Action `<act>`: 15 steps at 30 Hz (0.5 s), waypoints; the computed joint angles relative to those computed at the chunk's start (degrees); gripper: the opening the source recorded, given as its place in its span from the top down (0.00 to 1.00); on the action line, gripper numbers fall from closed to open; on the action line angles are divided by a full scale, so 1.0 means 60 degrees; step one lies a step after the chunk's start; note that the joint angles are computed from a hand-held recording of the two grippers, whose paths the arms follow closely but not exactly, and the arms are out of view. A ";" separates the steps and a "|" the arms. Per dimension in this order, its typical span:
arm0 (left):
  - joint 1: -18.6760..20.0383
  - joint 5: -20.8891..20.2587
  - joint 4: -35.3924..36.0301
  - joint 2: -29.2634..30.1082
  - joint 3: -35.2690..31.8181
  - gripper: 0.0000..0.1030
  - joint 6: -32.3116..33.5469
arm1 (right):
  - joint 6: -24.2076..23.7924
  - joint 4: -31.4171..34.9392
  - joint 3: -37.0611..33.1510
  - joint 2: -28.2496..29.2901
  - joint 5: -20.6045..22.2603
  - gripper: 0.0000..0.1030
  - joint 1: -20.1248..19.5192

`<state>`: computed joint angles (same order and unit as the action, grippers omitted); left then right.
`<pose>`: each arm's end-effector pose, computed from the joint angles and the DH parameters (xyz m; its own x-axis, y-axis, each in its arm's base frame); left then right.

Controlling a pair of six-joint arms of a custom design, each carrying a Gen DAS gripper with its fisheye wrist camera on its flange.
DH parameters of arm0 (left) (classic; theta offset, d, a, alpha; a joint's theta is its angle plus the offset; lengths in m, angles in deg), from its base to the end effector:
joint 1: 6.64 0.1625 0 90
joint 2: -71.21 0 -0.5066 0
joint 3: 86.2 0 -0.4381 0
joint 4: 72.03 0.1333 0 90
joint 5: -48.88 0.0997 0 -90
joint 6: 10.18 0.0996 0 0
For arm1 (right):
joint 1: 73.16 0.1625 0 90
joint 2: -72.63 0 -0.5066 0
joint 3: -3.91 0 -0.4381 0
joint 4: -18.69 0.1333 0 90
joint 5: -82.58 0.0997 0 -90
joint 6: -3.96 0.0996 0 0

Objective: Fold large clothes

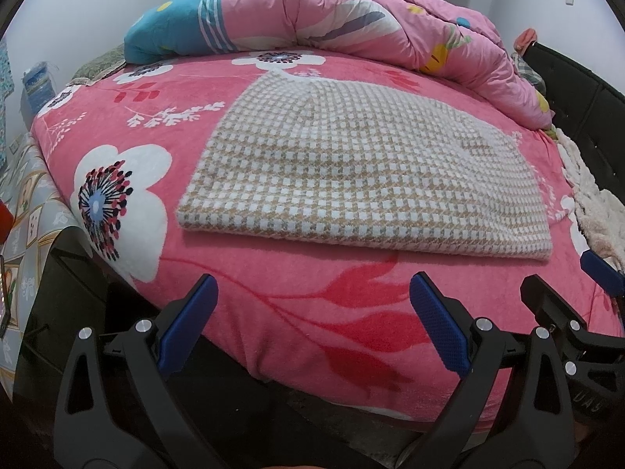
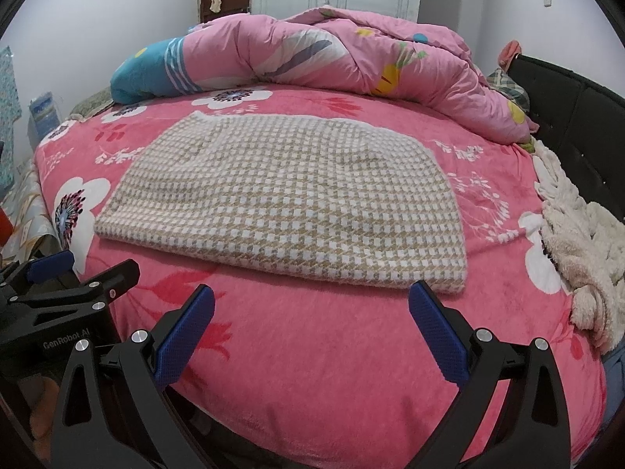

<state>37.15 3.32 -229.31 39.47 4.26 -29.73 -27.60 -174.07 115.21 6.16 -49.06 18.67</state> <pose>-0.4135 -0.6777 -0.0009 -0.7754 0.1887 -0.6026 0.4822 0.7932 -0.3719 0.0872 -0.6265 0.3631 -0.6429 0.1814 0.7441 -0.4148 0.7342 -0.5374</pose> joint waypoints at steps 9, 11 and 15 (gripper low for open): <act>-0.0047 0.0062 -0.0050 -0.0004 0.0039 0.08 -0.0035 | 0.0041 0.0000 0.0018 -0.0009 -0.0025 0.06 0.0033; -0.0050 0.0065 -0.0055 -0.0002 0.0044 0.08 -0.0046 | 0.0040 0.0006 0.0023 -0.0012 -0.0016 0.06 0.0032; -0.0075 0.0104 -0.0065 -0.0003 0.0055 0.08 -0.0071 | 0.0043 0.0015 0.0021 -0.0013 -0.0019 0.06 0.0027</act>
